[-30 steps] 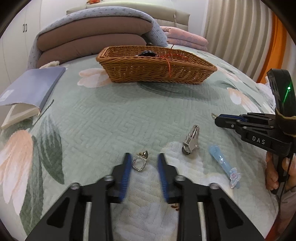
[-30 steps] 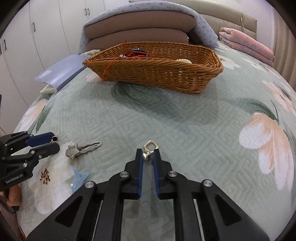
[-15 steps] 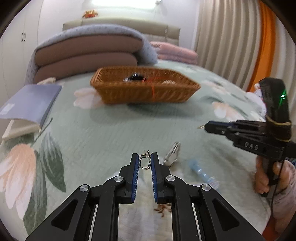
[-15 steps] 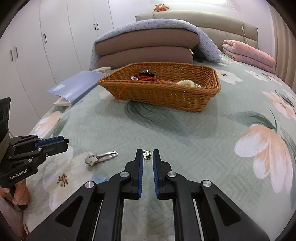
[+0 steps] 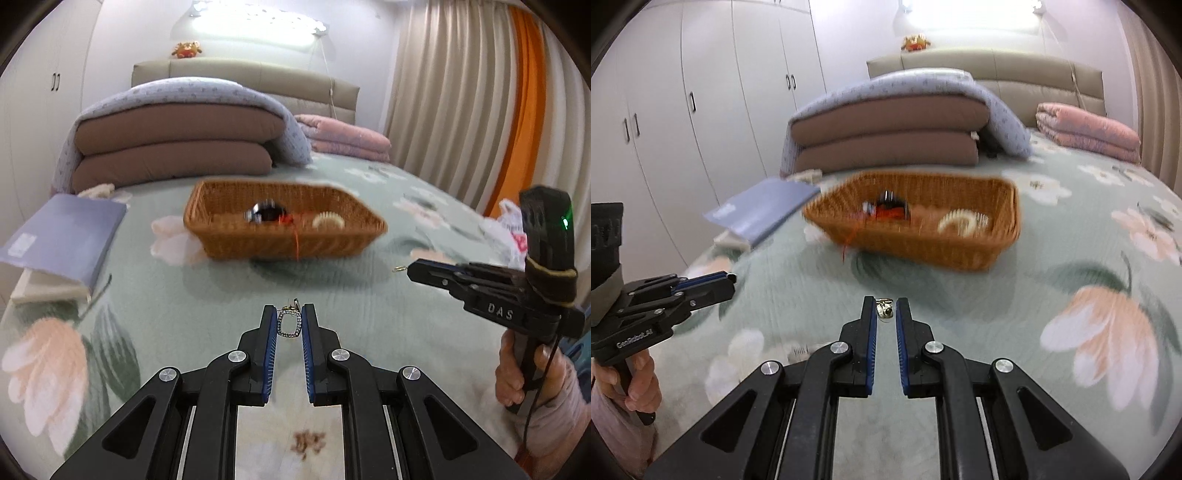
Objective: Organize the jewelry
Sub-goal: 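Carry the gold pendant over the basket and open the left gripper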
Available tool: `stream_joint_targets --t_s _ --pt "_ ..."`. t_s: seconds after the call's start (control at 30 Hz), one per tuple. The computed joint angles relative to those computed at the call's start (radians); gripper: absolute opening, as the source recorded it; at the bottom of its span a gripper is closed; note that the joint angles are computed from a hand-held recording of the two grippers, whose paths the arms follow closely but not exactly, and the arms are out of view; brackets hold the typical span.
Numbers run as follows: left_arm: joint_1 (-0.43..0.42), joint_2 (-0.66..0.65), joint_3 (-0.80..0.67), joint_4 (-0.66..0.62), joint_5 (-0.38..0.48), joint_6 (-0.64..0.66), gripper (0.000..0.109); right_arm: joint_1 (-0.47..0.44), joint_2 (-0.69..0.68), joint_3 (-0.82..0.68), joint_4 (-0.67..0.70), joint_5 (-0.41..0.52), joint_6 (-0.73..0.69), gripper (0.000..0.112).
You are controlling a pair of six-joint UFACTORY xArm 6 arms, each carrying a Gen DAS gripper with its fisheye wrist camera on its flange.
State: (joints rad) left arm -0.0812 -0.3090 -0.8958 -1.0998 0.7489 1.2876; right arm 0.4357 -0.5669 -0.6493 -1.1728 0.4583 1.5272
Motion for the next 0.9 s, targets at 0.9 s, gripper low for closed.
stream_joint_targets --t_s 0.9 --pt "-0.163 0.582 -0.583 -0.123 -0.162 -0.113 0.013 -0.303 0.417 -0.359 -0.191 -0.165 0.162 0.013"
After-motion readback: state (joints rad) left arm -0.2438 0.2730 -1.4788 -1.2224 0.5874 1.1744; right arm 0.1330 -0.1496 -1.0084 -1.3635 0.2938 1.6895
